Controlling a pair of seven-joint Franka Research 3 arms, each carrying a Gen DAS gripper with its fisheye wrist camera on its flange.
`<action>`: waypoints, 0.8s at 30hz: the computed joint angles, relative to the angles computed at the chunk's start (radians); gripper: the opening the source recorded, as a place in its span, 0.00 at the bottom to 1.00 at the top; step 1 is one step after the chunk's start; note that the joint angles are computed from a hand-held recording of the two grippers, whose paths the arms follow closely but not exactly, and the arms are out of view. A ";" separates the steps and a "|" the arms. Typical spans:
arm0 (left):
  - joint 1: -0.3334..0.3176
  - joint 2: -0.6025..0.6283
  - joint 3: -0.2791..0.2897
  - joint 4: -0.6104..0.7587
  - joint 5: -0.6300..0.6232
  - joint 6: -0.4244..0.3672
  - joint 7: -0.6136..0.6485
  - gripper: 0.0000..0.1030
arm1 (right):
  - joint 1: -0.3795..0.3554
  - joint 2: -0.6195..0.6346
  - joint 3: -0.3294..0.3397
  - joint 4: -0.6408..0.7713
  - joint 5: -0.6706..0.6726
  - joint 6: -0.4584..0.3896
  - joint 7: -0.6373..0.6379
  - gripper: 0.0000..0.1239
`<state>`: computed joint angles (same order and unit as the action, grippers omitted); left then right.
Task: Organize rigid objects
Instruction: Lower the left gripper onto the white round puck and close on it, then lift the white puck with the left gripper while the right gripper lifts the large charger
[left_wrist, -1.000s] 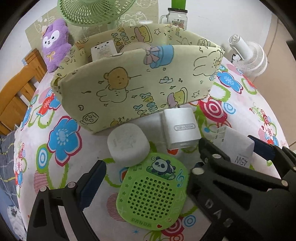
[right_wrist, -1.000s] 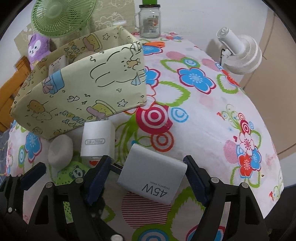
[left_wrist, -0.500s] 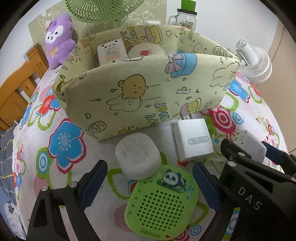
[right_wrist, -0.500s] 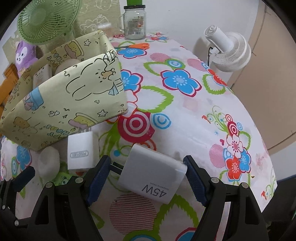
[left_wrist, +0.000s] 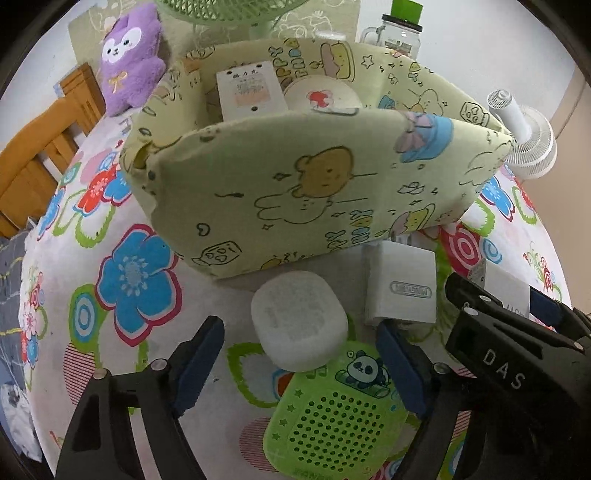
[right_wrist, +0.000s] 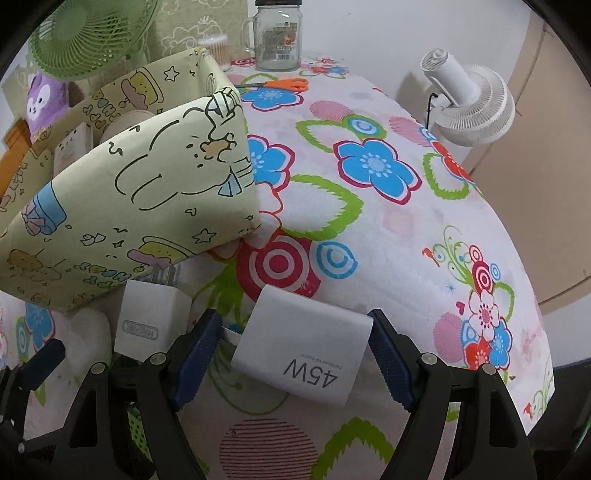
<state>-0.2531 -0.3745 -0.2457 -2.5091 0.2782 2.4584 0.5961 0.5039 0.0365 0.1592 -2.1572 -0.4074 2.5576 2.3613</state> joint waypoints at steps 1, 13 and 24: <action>0.003 -0.004 -0.001 -0.002 0.004 -0.002 -0.003 0.83 | 0.000 0.002 0.000 0.003 -0.001 -0.001 -0.002 0.66; 0.017 0.012 0.012 0.005 0.013 -0.014 0.003 0.51 | 0.004 0.011 -0.006 0.015 -0.004 -0.006 0.001 0.66; 0.017 -0.028 -0.006 -0.007 0.042 -0.014 -0.024 0.51 | 0.000 -0.019 0.005 -0.015 0.013 0.005 0.014 0.66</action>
<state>-0.2356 -0.4027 -0.2516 -2.5163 0.3197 2.4441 0.5722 0.5040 0.0171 0.1638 -2.1722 -0.3945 2.5627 2.3749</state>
